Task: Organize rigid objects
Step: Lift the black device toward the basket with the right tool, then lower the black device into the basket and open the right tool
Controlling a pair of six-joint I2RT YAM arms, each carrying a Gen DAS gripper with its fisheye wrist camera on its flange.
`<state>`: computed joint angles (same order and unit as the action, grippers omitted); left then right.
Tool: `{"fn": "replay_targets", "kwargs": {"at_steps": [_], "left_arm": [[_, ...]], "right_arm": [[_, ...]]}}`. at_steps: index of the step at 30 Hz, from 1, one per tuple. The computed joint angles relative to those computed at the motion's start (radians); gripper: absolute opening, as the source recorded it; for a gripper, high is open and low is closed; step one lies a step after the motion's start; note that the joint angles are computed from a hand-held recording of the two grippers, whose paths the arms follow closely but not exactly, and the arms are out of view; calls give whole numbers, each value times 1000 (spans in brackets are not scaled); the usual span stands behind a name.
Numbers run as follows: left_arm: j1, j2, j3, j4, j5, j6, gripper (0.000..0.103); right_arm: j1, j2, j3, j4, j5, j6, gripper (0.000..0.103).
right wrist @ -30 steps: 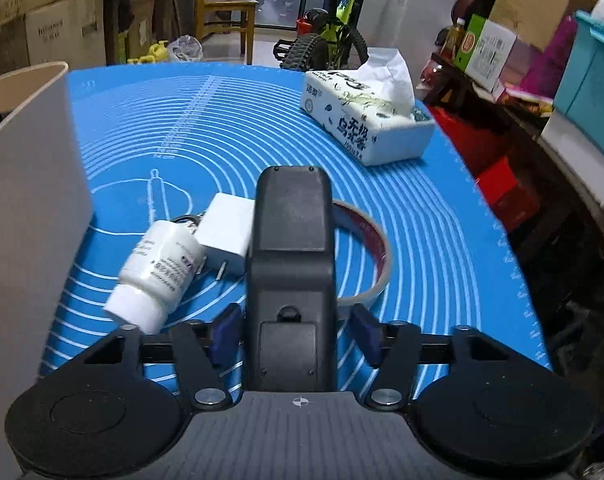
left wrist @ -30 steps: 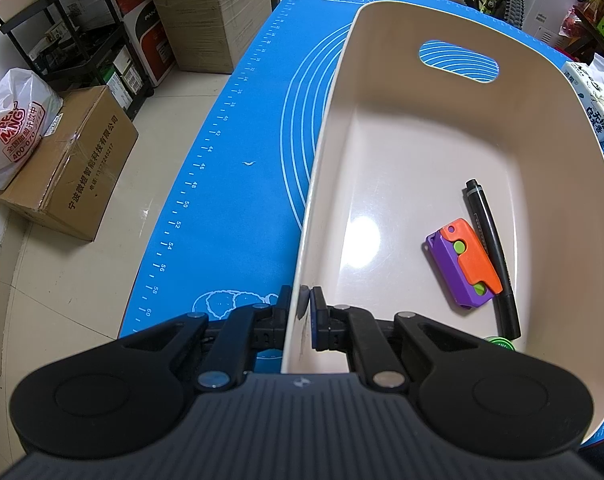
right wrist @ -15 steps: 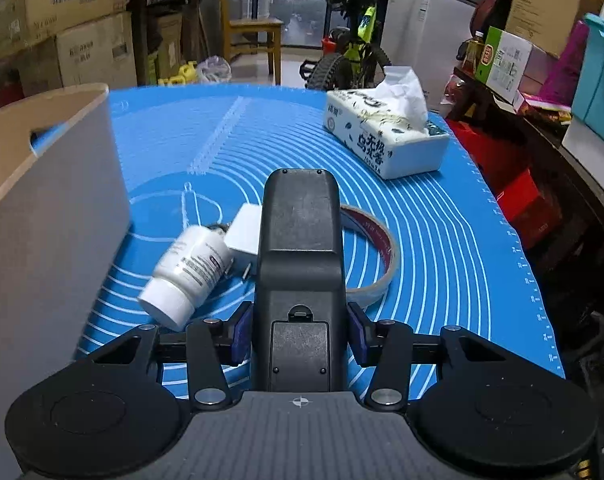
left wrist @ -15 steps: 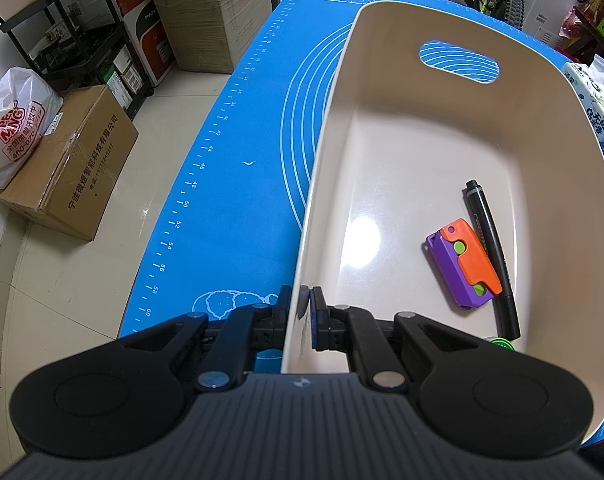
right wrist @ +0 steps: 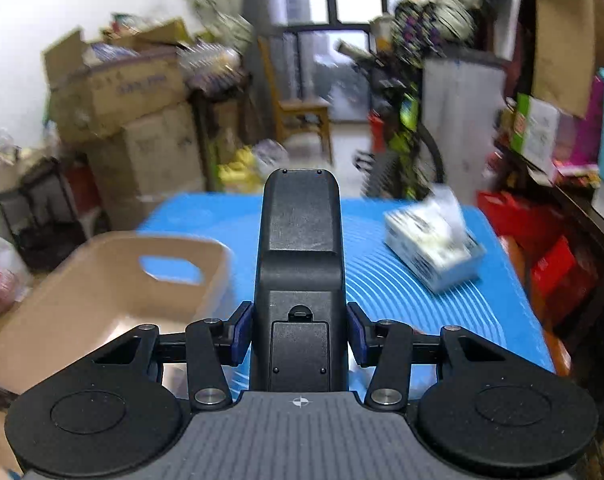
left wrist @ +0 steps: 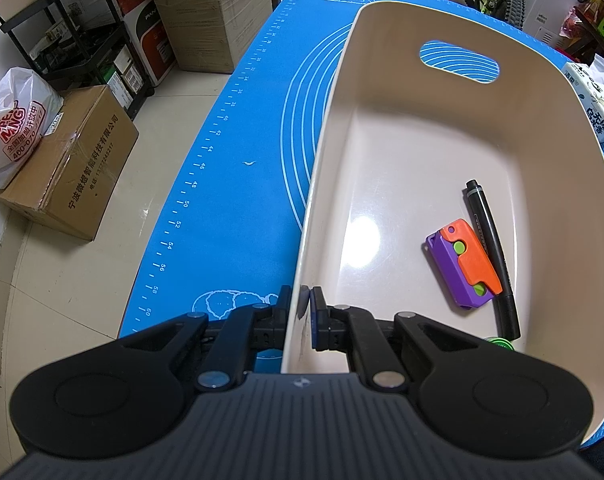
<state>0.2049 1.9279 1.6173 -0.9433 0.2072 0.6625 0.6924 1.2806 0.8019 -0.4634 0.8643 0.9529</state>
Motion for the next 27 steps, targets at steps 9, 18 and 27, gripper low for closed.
{"fn": "replay_targets", "kwargs": {"at_steps": [9, 18, 27], "left_arm": [[2, 6, 9, -5, 2, 3, 10], [4, 3, 6, -3, 4, 6, 10], [6, 5, 4, -3, 10, 6, 9]], "right_arm": [[35, 202, 241, 121, -67, -181, 54], [22, 493, 490, 24, -281, -232, 54], [-8, 655, 659, -144, -401, -247, 54]]}}
